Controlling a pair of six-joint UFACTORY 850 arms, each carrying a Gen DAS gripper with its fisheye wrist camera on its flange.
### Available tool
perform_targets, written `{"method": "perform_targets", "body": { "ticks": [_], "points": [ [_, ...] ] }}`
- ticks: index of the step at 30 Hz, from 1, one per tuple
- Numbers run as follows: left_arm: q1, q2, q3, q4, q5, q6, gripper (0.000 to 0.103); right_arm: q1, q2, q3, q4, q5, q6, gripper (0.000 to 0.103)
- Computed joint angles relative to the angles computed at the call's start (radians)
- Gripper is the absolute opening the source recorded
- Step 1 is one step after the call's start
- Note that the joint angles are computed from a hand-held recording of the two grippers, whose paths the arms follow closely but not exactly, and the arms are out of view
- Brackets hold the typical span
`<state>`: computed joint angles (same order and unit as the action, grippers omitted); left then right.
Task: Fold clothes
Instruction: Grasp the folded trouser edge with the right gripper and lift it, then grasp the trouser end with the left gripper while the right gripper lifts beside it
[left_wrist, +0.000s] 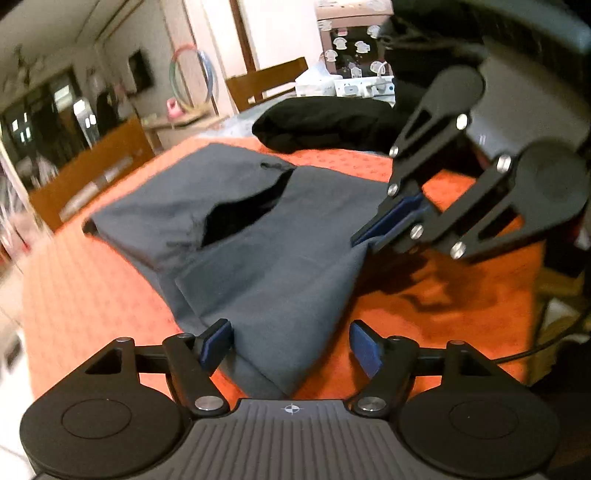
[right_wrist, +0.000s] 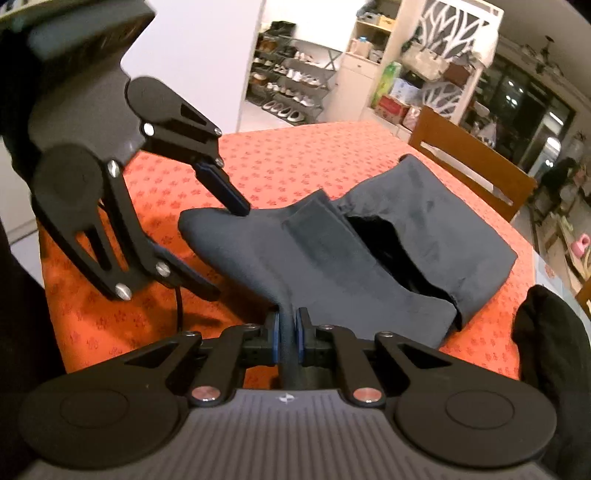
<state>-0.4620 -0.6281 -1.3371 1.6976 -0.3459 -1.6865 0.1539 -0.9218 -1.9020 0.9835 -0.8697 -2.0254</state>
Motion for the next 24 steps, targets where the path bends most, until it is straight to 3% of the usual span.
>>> {"method": "perform_targets", "body": {
  "ticks": [1, 3, 4, 8, 10, 13, 18, 20, 22, 24],
  "points": [
    [-0.002, -0.010, -0.008, -0.011, -0.020, 0.038, 0.049, -0.002, 0.004, 0.006, 0.009, 0.004, -0.008, 0.011],
    [0.003, -0.015, -0.016, -0.040, -0.018, 0.101, 0.033, -0.003, 0.004, 0.006, 0.007, 0.007, -0.007, 0.018],
    [0.006, -0.012, -0.015, -0.036, -0.004, 0.103, 0.025, -0.005, 0.009, 0.020, 0.022, 0.009, -0.021, 0.029],
    [0.006, 0.005, 0.000, 0.036, -0.016, 0.039, 0.021, -0.019, 0.021, 0.055, 0.039, 0.016, -0.060, 0.064],
    [0.007, 0.011, -0.001, 0.040, -0.021, 0.022, 0.020, -0.021, 0.029, 0.085, 0.056, 0.050, -0.126, 0.067],
    [0.013, 0.020, -0.007, 0.038, -0.020, 0.008, 0.019, -0.021, 0.038, 0.127, 0.096, 0.133, -0.248, 0.067],
    [0.018, 0.034, -0.012, 0.035, -0.023, 0.015, 0.018, -0.023, 0.054, 0.183, 0.256, 0.180, -0.512, 0.064],
    [0.022, 0.044, -0.005, 0.046, -0.017, 0.004, 0.016, -0.021, 0.066, 0.202, 0.314, 0.192, -0.590, 0.040],
    [0.027, 0.056, 0.004, 0.064, -0.006, -0.008, 0.015, -0.019, 0.078, 0.217, 0.358, 0.202, -0.642, 0.025],
    [0.026, 0.070, 0.018, 0.084, -0.005, -0.018, 0.014, -0.017, 0.092, 0.217, 0.348, 0.206, -0.599, 0.019]
  ]
}}
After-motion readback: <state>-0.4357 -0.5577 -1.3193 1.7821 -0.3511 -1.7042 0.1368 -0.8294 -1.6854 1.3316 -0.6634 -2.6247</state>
